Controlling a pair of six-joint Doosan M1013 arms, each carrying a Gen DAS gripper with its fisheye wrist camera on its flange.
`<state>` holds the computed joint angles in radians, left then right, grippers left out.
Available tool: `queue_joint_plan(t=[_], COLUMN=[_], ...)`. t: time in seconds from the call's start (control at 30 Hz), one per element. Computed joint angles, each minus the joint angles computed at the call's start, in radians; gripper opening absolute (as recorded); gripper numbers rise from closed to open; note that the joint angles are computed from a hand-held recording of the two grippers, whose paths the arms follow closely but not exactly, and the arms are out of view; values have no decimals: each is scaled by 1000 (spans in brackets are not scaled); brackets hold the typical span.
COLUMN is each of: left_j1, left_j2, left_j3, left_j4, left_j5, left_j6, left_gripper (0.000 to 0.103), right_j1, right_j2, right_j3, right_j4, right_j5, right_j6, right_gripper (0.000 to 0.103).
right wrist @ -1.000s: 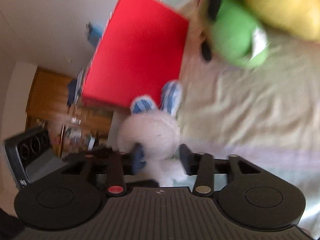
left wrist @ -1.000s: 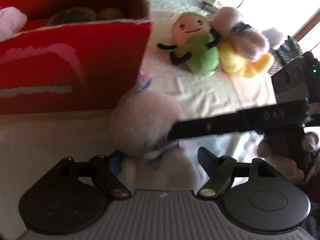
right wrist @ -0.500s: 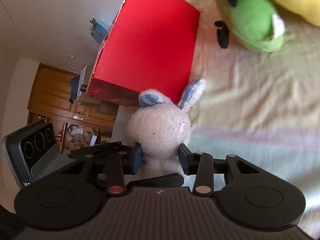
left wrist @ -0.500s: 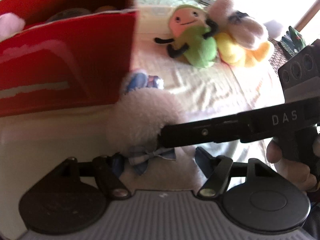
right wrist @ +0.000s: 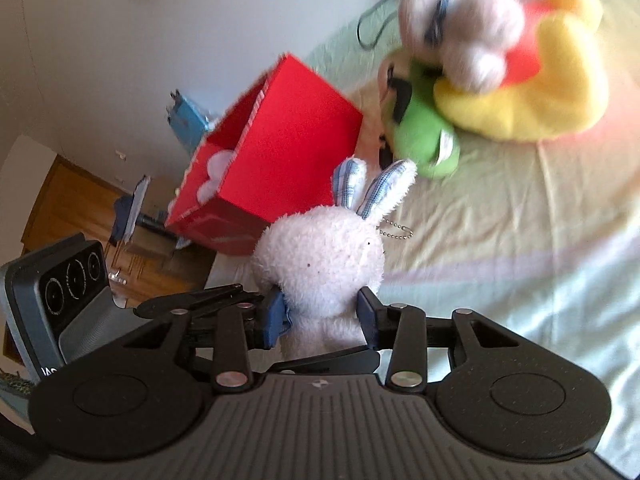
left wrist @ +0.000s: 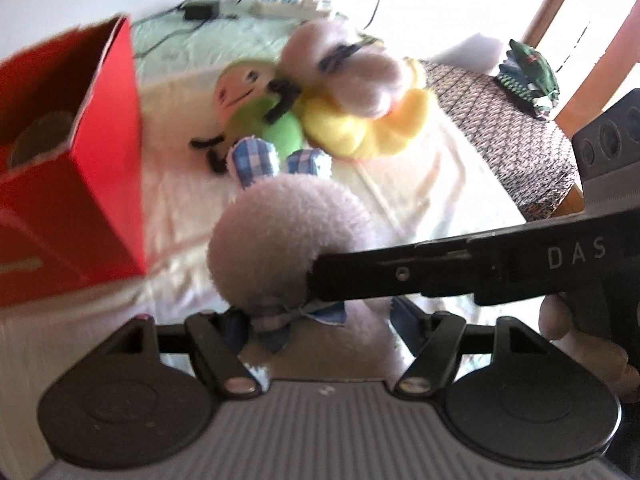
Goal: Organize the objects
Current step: 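Lower the held white bunny into the red box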
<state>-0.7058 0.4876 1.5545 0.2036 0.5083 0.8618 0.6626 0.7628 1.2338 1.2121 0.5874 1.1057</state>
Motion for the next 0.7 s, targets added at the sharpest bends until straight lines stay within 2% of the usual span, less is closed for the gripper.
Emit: queue_joint_plan(t=[0.27, 0.5, 0.7], left_j1=[-16, -4, 34], left_j2=[-28, -80, -121], left_j3=[0, 44, 86], left_j4=[191, 371, 453], left_j5=[-30, -76, -111], left_j6=[-144, -299, -354], left_gripper=[72, 72, 73], right_j1=[6, 29, 51], right_j2=[-30, -16, 26], right_j3=[39, -24, -130], right_j4=[183, 212, 130], right_j5=[-75, -121, -136], right_j6=[-184, -270, -194], right_gripper=[42, 42, 42])
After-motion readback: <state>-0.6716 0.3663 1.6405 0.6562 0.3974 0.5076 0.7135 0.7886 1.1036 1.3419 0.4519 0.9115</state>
